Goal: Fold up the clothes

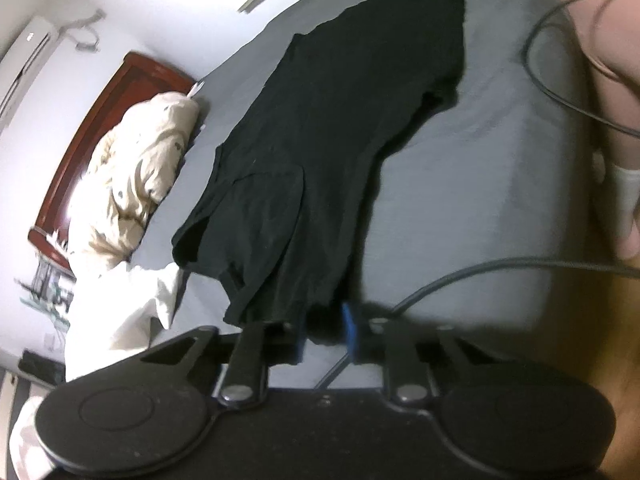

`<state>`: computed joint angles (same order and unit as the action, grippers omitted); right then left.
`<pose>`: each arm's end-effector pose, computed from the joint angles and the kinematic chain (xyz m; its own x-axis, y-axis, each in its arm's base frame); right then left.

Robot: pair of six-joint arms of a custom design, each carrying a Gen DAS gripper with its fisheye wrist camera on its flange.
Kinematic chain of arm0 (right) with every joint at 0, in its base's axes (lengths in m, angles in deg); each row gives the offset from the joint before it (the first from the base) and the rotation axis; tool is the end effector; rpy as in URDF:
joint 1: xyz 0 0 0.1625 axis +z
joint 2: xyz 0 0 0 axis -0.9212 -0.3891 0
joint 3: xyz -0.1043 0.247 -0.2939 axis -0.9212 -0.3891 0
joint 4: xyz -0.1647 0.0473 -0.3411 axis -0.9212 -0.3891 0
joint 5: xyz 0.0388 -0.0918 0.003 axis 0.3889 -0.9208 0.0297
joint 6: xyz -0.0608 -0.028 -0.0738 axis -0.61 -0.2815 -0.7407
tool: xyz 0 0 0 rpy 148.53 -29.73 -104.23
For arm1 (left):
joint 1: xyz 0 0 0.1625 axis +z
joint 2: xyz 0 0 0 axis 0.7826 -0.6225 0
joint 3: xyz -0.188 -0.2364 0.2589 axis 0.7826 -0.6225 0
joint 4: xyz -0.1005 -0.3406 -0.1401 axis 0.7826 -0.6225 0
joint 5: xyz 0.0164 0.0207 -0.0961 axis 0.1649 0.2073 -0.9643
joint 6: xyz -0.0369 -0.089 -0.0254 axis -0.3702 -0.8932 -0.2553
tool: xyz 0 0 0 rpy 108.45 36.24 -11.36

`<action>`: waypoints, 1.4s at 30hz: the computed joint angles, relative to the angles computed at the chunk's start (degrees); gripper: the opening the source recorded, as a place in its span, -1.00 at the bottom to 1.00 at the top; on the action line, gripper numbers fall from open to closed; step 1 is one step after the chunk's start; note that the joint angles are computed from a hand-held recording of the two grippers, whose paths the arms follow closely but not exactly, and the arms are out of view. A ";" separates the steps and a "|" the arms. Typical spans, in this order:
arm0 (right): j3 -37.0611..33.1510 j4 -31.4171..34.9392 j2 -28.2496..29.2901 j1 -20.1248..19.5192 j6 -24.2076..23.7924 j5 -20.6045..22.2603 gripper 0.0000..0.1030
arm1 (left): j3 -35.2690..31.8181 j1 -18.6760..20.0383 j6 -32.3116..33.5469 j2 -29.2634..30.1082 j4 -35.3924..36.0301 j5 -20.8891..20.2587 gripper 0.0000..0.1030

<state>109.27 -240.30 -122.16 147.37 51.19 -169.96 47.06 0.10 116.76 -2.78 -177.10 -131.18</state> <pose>0.0117 -0.4066 0.3051 -0.7390 0.6706 0.0653 0.1344 0.2417 -0.9610 -0.1965 -0.5508 0.0778 0.3204 0.7547 -0.5725 0.9277 -0.1275 0.3510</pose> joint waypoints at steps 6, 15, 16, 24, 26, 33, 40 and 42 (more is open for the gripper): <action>-0.53 -0.22 0.37 -0.35 2.11 -0.32 -0.73 | -2.62 0.39 -11.21 -1.31 5.97 -0.85 -0.82; 0.03 -0.87 -1.44 -0.85 2.75 3.09 -0.84 | -4.06 0.49 -16.34 -2.41 7.22 -3.33 -0.82; -0.06 -0.86 -1.66 -0.70 2.56 3.24 -0.84 | -4.38 0.54 -16.80 -2.39 7.08 -3.62 -0.82; -3.87 2.14 -2.19 0.96 0.61 3.21 -0.85 | -7.90 0.91 -17.58 -0.53 5.47 -4.33 -0.82; -5.47 3.30 -1.90 1.37 0.08 3.10 -0.85 | -9.79 1.30 -19.51 0.16 6.60 -4.99 -0.85; -13.65 9.67 0.34 2.71 -2.78 1.43 -0.85 | -17.02 2.21 -23.03 3.43 9.07 -6.37 -0.85; -12.71 16.91 -2.59 3.65 -3.64 2.79 -0.82 | -14.23 2.42 -23.16 1.01 10.75 -7.77 -0.85; -11.72 16.66 -2.71 4.63 -6.32 -0.02 -0.78 | -12.10 2.45 -23.33 -0.25 10.95 -7.62 -0.85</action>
<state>97.55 -223.63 -124.87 152.00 44.87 -169.98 34.96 2.56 93.43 -3.03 -166.15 -138.80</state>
